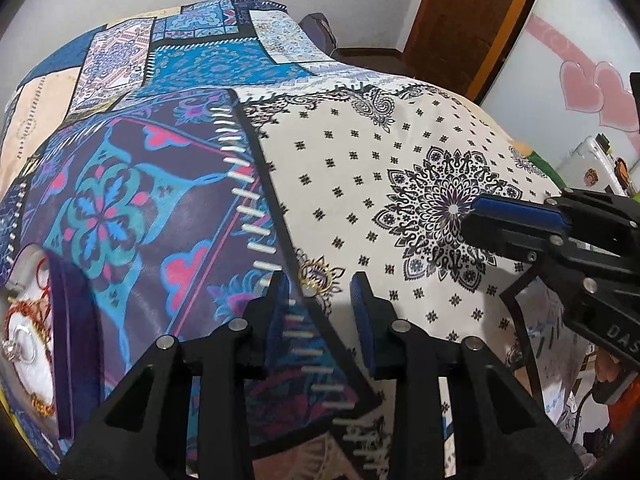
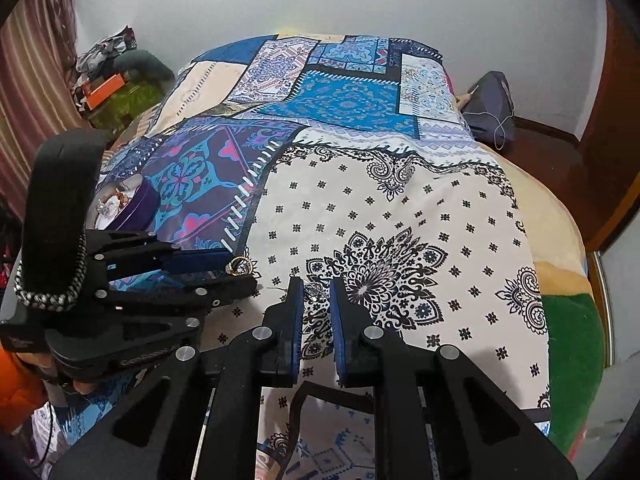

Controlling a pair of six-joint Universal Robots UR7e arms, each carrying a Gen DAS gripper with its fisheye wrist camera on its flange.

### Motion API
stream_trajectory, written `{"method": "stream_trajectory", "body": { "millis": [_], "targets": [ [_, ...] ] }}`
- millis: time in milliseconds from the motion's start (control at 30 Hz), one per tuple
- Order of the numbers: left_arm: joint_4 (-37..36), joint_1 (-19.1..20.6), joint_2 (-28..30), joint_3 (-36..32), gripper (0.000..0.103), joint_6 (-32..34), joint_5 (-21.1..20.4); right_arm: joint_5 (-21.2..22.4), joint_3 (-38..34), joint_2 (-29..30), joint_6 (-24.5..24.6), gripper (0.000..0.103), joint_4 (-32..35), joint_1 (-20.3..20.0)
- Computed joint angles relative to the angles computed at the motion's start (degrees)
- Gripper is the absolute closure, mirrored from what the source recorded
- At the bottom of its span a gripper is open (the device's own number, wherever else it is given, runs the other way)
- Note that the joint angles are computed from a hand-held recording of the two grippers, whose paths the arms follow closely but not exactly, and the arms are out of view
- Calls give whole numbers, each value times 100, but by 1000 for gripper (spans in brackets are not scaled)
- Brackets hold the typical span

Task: Organize jewelry
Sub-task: 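Grasp the gold earring with the left tool while the right tool grasps the silver earring, then carry the gold earring with the left tool while the right tool carries the silver earring to the tin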

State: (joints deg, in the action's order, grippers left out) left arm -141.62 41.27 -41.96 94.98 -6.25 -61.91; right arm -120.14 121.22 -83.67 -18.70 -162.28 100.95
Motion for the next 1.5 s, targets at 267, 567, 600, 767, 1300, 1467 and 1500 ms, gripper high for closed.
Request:
{"method": "stream_trajectory", "body": {
  "millis": [267, 567, 600, 767, 1300, 1467, 1500],
  "targets": [
    [65, -96, 123, -73, 96, 65, 259, -6, 6, -69, 18, 91, -9, 79],
    [-92, -202, -406, 418, 96, -301, 391, -15, -63, 0, -8, 91, -157, 362],
    [-127, -220, -485, 479, 96, -318, 425, -19, -81, 25, -18, 91, -181, 414],
    [-260, -289, -937, 748, 96, -446, 586, -61, -172, 157, -111, 91, -298, 666],
    [-832, -557, -2137, 1338, 96, -379, 1581, 149, -666, 828, -347, 91, -650, 1271],
    [-914, -535, -2345, 1427, 96, -310, 1791, 318, -790, 1018, -387, 91, -727, 1358],
    [-922, -524, -2367, 1436, 96, -311, 1812, 350, -818, 1061, -395, 91, -733, 1369]
  ]
}}
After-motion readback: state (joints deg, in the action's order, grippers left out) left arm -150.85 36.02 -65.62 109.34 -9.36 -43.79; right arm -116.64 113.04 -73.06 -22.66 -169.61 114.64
